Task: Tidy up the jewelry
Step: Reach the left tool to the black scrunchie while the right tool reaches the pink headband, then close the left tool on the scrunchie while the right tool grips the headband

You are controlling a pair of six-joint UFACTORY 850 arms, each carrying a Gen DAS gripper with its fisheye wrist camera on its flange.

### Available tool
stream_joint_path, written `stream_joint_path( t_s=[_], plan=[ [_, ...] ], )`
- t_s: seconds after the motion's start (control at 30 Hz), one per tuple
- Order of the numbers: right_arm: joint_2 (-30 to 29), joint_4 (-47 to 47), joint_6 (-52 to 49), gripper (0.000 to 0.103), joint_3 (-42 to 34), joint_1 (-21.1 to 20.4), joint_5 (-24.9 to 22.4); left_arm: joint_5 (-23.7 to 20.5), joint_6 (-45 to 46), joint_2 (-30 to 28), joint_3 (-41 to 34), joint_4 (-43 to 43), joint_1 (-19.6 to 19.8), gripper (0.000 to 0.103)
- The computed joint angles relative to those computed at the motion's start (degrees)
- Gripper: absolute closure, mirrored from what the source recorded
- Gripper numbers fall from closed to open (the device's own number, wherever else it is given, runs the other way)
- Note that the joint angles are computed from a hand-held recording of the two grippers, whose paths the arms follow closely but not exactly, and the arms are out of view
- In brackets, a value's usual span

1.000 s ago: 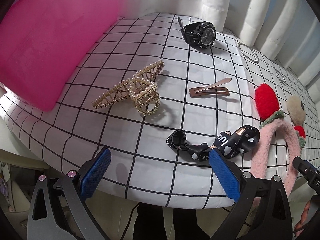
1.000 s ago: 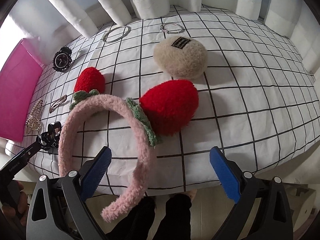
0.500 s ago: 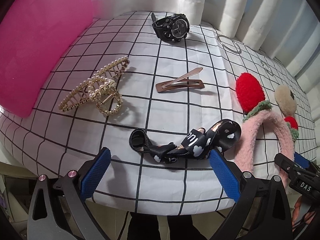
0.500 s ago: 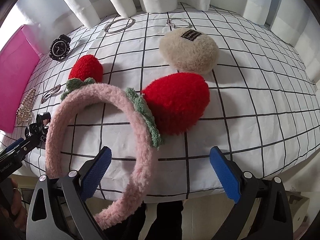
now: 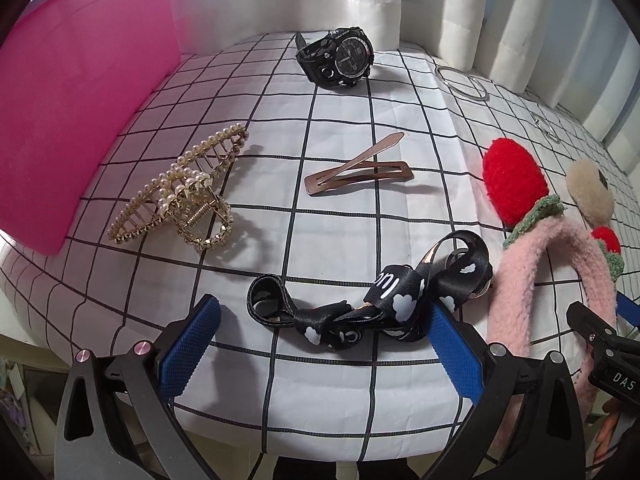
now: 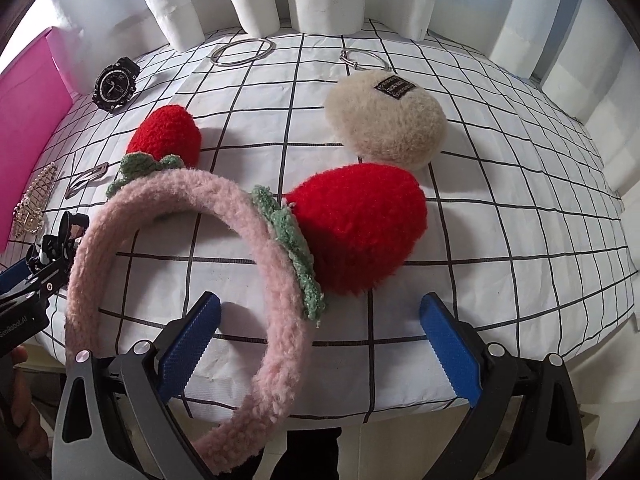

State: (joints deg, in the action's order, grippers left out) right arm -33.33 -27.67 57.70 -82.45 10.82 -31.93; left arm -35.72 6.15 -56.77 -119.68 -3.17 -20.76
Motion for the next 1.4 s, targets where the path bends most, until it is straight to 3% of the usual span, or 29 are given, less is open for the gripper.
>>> stream_joint_path(
  t_s=[0.17, 0.3, 0.4, 0.47, 0.53, 0.6, 0.67, 0.7, 0.77, 0.83, 1.03, 1.4],
  plan=[
    [-0.2, 1.6, -1.7, 0.009, -0.4, -0.2, -0.5, -0.6, -1.5, -0.3, -0.6, 0.7, -0.1, 0.006],
    [-0.5, 4.0, -4.3, 0.010, -1.0, -0.5, -0.5, 1.3, -0.4, 0.7, 1.3, -0.1, -0.1, 0.008],
    [-0.4, 4.3, -4.5, 0.014, -1.1, -0.4, -0.5, 1.5, 0.6, 1.2, 1.9, -0.9, 0.1, 0.017],
    [-0.2, 3.4, -4.3, 0.025, -1.0, -0.2, -0.1, 1.6, 1.7, 1.6, 2.3, -1.5, 0.0, 0.025],
    [0.1, 2.4, -4.2, 0.050, -1.0, 0.0, 0.2, 1.7, 3.0, 1.9, 2.7, -2.1, -0.1, 0.036],
    [0.2, 2.2, -4.2, 0.057, -0.9, 0.0, 0.3, 2.0, 4.0, 2.5, 3.4, -2.8, -0.3, 0.045],
    [0.6, 1.7, -4.3, 0.073, -0.5, -0.1, 0.7, 2.4, 5.3, 2.9, 4.1, -3.7, -0.3, 0.057],
    [0.7, 2.2, -5.1, 0.080, -0.3, -0.1, 0.9, 2.7, 6.2, 3.2, 4.4, -4.3, -0.4, 0.067],
    [1.2, 4.2, -6.9, 0.088, 0.2, -0.5, 2.1, 2.3, 7.5, 3.2, 4.3, -5.3, -0.3, 0.073],
    [1.6, 5.4, -7.6, 0.089, 0.9, -0.7, 3.3, 1.6, 8.9, 3.2, 4.1, -7.5, 0.0, 0.078],
    [4.0, 5.0, -6.8, 0.090, 3.2, -0.6, 6.9, 1.5, 12.6, 4.9, 5.3, -13.0, 1.0, 0.078],
    [6.5, 6.6, -10.0, 0.090, 1.9, -0.1, 8.5, 1.7, 17.7, 9.1, 6.1, -19.2, 2.2, 0.078]
  ],
)
